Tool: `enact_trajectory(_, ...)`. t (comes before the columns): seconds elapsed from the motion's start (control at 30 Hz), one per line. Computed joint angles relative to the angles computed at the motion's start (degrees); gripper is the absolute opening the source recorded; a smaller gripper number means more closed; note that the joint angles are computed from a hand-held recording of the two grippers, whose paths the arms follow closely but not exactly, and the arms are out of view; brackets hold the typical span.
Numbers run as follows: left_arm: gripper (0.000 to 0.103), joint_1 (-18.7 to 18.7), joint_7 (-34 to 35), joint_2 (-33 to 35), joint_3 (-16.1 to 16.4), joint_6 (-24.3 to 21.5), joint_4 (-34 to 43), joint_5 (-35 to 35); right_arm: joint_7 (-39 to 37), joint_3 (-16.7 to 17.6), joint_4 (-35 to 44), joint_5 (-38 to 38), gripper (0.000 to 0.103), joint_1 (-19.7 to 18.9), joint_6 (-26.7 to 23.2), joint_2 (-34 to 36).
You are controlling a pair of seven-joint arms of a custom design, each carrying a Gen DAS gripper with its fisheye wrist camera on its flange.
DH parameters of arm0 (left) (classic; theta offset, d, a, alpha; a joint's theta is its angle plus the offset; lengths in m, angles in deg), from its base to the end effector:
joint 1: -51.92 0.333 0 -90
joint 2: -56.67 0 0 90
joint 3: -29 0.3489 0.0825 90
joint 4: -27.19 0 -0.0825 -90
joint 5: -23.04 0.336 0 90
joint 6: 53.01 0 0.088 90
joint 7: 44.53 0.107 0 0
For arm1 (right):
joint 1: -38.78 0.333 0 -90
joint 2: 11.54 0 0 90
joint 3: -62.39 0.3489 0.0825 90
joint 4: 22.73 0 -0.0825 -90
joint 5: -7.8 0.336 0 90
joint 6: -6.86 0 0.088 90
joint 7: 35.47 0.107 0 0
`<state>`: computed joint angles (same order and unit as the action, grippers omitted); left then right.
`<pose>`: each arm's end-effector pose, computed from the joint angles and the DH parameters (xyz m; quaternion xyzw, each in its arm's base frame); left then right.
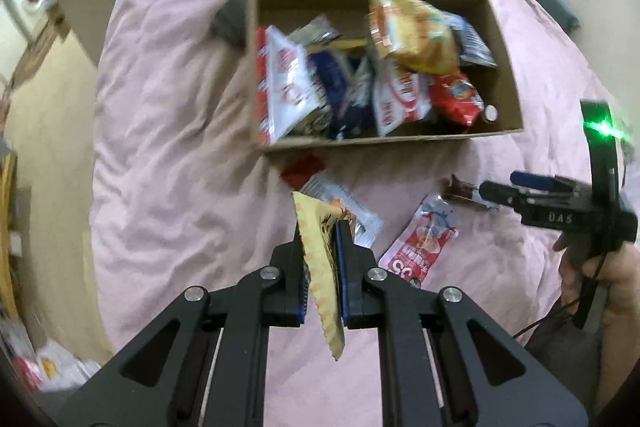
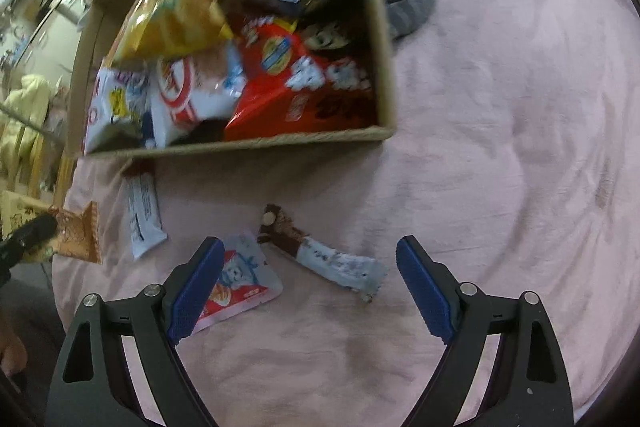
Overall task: Organize snacks
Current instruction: 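Grasp the chocolate bar with the right tool while the left tool holds the tan wafer packet, then carry the chocolate bar and tan wafer packet over the box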
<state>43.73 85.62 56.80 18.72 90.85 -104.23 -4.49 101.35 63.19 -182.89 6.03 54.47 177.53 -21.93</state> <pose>0.4732 -0.1541 0.4342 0.4306 -0.8821 0.1911 0.0039 0.3628 0.1097 0.3737 -0.5019 0.8457 -0.0482 0.1749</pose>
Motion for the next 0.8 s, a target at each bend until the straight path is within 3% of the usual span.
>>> enact_trajectory(0.1, 0.009, -0.1, -2.6, 0.5, 0.0, 2.5, -0.7, 2.4, 0.4, 1.5, 2.2, -2.8, 0.086, -0.8, -2.4, 1.8)
enact_trajectory(0.23, 0.009, 0.1, -2.8, 1.2, 0.0, 0.6, 0.3, 1.1, 1.0, 3.0, 5.4, -7.9, 0.078, -1.4, -5.9, 4.8)
enact_trajectory(0.33, 0.009, -0.3, -2.9, 1.1, -0.4, 1.9, 0.0, 1.0, 1.2, 3.3, 7.2, -10.4, 0.069, -1.2, -8.4, 6.8)
enact_trajectory(0.43, 0.009, -0.4, -2.7, 1.0, -0.4, 2.2, -0.1, 0.9, -1.3, 3.1, 8.1, -8.5, 0.046, -0.3, -10.0, 8.3)
enact_trajectory(0.47, 0.009, -0.4, -2.9, 1.1, -0.4, 2.1, 0.0, 1.1, -1.7, 3.2, 8.2, -8.3, 0.033, -0.1, -10.4, 8.5)
enact_trajectory(0.57, 0.009, -0.3, -3.3, 1.3, -0.3, 1.6, 0.5, 1.0, 0.0, 3.4, 7.8, -11.0, 0.019, 0.0, -10.6, 8.1)
enact_trajectory(0.8, 0.009, -0.5, -3.7, 1.3, -0.5, 3.5, -0.5, 1.8, -3.6, 2.2, 2.2, -3.6, 0.019, 2.3, -5.6, 1.7)
